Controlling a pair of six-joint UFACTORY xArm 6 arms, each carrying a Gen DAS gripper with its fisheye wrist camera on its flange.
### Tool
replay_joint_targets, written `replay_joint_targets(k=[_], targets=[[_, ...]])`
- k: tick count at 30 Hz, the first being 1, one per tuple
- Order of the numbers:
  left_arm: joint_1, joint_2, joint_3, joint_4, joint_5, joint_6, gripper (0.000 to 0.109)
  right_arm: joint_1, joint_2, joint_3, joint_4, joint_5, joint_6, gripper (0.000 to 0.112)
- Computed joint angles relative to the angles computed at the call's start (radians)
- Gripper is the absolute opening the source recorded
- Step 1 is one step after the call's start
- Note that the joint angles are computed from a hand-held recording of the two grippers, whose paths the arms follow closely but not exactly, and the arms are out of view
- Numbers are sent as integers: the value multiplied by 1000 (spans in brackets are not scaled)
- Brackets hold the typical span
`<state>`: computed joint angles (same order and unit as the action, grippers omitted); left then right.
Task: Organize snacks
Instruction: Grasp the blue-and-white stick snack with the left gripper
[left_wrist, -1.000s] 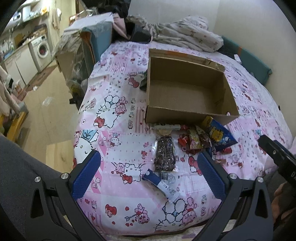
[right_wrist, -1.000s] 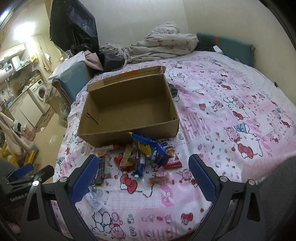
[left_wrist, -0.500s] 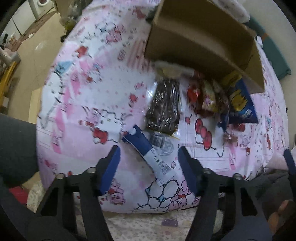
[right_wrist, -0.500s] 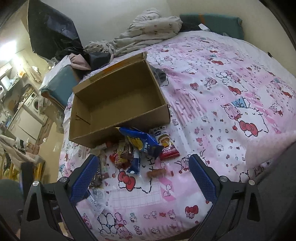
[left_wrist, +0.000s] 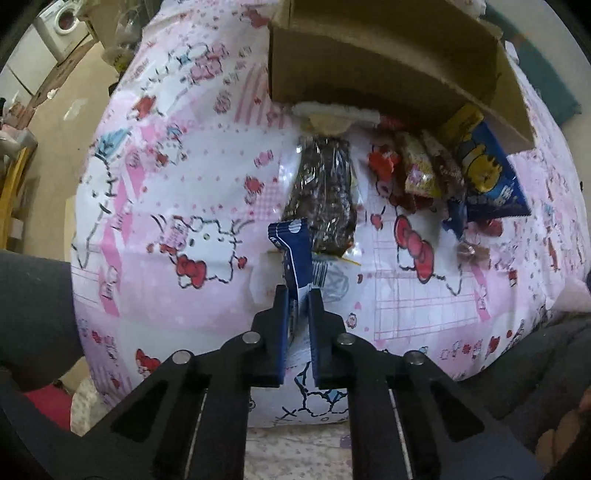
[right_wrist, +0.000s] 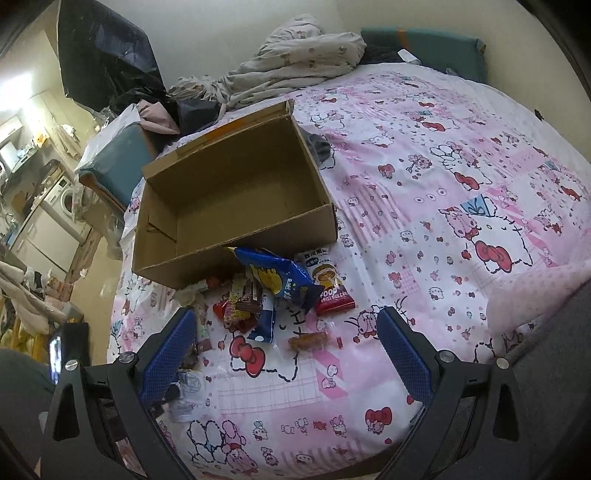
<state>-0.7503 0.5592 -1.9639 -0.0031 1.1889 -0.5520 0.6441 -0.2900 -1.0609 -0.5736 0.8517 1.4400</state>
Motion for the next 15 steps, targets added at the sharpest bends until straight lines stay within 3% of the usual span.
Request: replay_joint_targets(k=[7,15], targets=[[8,-41,-44,1,-38,64,7,-9,-15,19,5,-17,10,100],[63,10,-188,-57,-34,194,7,-8,-13,16,4,-16,11,100]])
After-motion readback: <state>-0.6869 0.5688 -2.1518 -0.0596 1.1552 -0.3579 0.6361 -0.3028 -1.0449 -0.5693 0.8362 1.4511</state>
